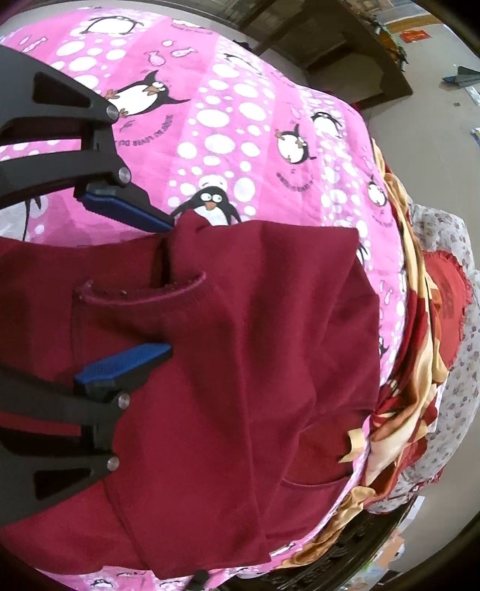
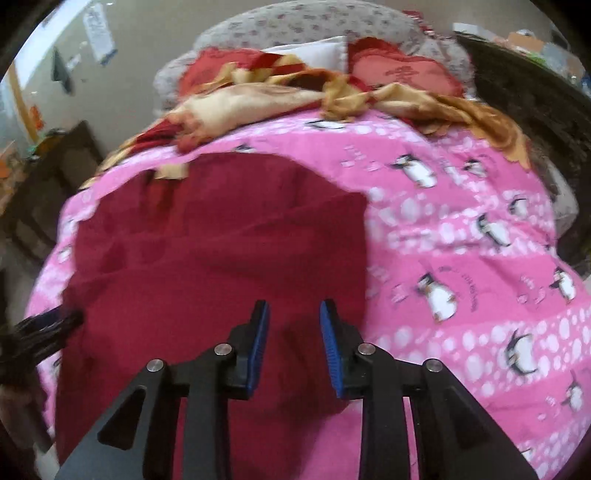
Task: Fold small clothes
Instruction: 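Move both open tools to the sweatshirt hem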
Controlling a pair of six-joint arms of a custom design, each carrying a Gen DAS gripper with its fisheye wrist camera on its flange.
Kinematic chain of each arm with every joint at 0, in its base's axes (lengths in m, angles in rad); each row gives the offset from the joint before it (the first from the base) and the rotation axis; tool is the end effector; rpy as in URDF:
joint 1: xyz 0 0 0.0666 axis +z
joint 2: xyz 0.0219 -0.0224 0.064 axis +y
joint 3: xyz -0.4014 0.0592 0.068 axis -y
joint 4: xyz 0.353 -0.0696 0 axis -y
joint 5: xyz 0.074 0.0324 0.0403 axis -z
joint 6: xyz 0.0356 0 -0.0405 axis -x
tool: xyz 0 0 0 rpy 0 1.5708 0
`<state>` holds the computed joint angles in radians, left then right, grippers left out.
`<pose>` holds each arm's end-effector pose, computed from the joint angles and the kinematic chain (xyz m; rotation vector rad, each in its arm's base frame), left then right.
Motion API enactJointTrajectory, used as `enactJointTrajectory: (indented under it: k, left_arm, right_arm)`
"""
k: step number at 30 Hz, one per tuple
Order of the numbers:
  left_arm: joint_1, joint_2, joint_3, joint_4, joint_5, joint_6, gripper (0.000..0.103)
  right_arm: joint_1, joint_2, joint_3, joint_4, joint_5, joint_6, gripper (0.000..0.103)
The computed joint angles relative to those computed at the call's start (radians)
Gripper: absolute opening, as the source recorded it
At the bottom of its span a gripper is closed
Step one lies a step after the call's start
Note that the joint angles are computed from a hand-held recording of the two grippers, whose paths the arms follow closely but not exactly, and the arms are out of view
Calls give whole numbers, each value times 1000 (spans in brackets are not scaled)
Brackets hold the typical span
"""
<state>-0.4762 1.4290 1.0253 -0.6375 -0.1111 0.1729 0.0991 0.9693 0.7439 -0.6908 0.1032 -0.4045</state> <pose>0.3680 -0.1858 0.3044 0.3546 2.5800 -0.0879 0.2605 0.0218 0.3342 0.4205 2.4462 0.0858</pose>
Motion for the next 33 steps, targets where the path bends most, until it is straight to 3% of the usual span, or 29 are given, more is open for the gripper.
enactJointTrajectory:
  k: [5, 9, 13, 18, 19, 20, 21, 23, 26, 28, 30, 33]
  left_arm:
    - [7, -48, -16, -31, 41, 7, 66]
    - [24, -137, -54, -51, 71, -31, 70]
    - [56, -222, -107, -69, 106, -42, 74]
    - [72, -273, -147, -98, 133, -37, 74]
    - [73, -284, -154, -105, 133, -38, 74]
    - [77, -298, -160, -114, 136, -41, 74]
    - [81, -316, -167, -121, 140, -45, 74]
    - [92, -357, -183, -132, 143, -54, 74]
    - [110, -414, -211, -165, 158, -73, 74]
    - [115, -446, -232, -198, 168, -98, 74]
    - [114, -469, -249, -221, 172, -115, 74]
    - [134, -505, -274, -251, 202, -141, 74]
  right_arm:
    - [50, 60, -26, -10, 63, 3, 41]
    - [38, -45, -10, -78, -6, -45, 44]
    - [36, -181, -63, -118, -99, -123, 57]
    - [81, -174, -153, -81, -122, -221, 58]
    - [95, -171, -170, -53, -120, -240, 54]
    - [137, -181, -181, -33, -64, -265, 33]
    - [182, -178, -174, -41, -36, -264, 19]
    - [240, -202, -154, -73, 27, -262, 17]
    - [227, -268, -139, -132, 102, -267, 16]
    - [175, -284, -145, -163, 71, -264, 14]
    - [194, -319, -150, -214, 110, -287, 14]
    - [187, -449, -168, -261, 5, -298, 21]
